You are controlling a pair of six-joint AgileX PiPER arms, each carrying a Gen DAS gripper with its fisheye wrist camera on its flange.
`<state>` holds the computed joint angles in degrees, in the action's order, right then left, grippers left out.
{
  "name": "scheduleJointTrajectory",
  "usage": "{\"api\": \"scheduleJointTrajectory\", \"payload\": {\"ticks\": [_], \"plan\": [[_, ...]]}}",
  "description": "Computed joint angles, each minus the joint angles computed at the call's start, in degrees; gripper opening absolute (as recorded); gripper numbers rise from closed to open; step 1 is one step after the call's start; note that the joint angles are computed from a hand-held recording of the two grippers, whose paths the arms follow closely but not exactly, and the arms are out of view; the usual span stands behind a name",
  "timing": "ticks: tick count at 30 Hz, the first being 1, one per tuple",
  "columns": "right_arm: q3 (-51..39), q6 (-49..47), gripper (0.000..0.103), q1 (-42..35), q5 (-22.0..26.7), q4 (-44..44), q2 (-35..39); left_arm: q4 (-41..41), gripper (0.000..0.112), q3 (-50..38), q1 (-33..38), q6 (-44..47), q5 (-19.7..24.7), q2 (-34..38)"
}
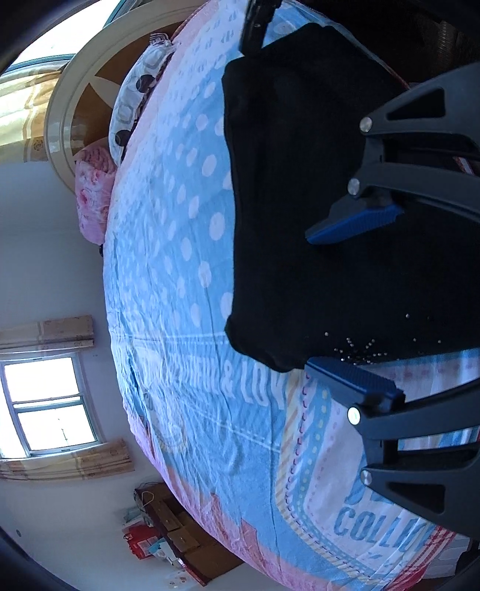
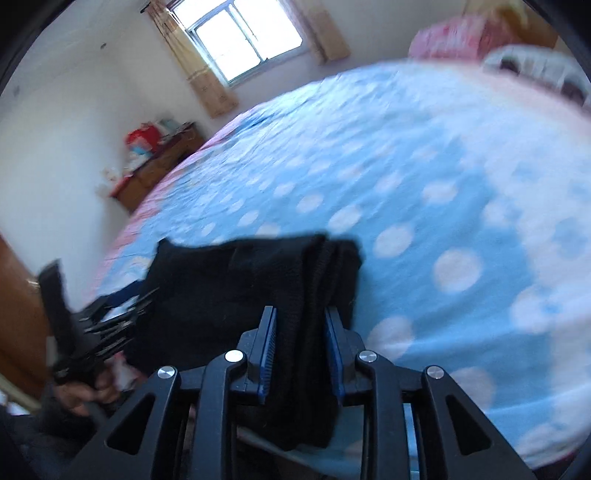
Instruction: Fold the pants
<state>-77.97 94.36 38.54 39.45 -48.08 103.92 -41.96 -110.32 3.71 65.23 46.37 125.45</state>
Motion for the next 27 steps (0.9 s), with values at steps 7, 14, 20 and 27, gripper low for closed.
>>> {"api": "scheduleJointTrajectory", "payload": {"ticks": [7, 14, 20, 27], "plan": [[-18.16, -13.44, 0.027, 3.63, 9.00, -3.35, 9.52, 3.35, 0.071, -5.20, -1.72, -5.28, -1.89, 1.21], [-15.72, -15.57, 0.026, -1.09, 0.84, 2.93, 12.66, 16.05, 0.074, -8.91, -5.86, -16.50, -3.89, 5.12], [-7.37, -4.12, 0.026, -1.92, -6.58, -3.54, 8.99, 16.78, 0.084, -6.89, -5.76, -16.85, -5.82, 3.70], [1.45, 15.53, 0.038, 3.15, -2.15, -18.03, 1.15, 15.40, 0.099, -12.27, -2.20, -19.84, -0.54, 4.58]]}}
